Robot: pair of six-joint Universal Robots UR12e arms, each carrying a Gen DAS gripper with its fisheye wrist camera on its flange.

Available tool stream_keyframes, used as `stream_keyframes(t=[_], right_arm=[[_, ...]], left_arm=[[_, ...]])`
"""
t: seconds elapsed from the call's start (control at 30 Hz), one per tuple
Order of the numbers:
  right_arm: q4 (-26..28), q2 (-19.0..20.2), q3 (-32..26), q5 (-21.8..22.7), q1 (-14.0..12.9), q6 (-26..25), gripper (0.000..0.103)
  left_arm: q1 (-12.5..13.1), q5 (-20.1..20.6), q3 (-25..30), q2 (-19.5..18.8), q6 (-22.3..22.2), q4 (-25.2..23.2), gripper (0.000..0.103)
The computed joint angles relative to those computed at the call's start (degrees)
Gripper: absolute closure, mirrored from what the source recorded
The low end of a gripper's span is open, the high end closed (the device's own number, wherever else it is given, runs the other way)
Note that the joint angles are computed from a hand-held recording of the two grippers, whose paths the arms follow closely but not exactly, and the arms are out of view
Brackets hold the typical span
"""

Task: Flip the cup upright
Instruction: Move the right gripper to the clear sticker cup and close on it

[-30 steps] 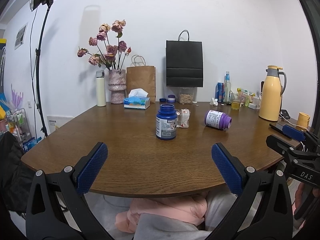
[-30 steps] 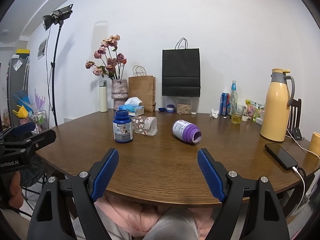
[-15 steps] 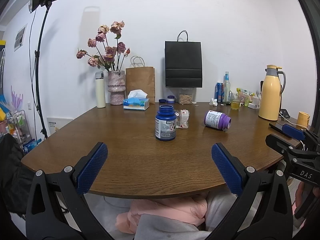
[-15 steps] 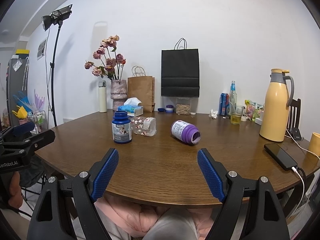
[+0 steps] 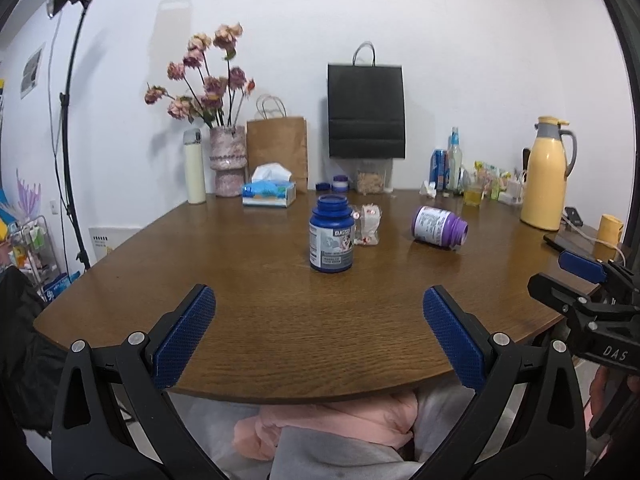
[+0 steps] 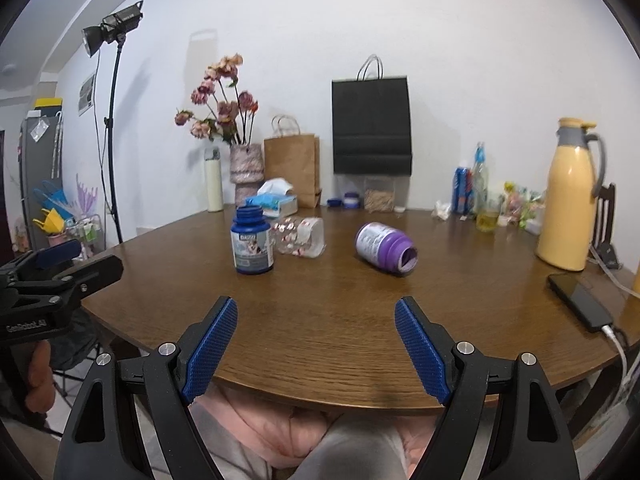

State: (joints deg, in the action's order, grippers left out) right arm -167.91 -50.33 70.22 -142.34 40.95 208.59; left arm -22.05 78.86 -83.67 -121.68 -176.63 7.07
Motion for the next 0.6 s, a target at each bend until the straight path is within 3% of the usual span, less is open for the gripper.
stream_keyframes(t=[0.3, 0.47, 0.6], right_arm=[[2.1, -1.0, -0.3, 6.5, -4.0, 2.5, 0.018], [1.7, -1.2, -0.3, 10.3, -6.0, 2.4, 0.018], [6.8, -0.9, -3.2, 15.0, -8.8, -1.6, 0.018]], left_arm=[[-0.6, -0.1, 8.1, -4.0, -0.3, -7.2, 0.0], [-0.8, -3.2, 13.0, -6.1, 0.6, -13.1, 0.0], [-1.5, -2.6, 17.5, -8.5, 1.5, -15.5, 0.0]])
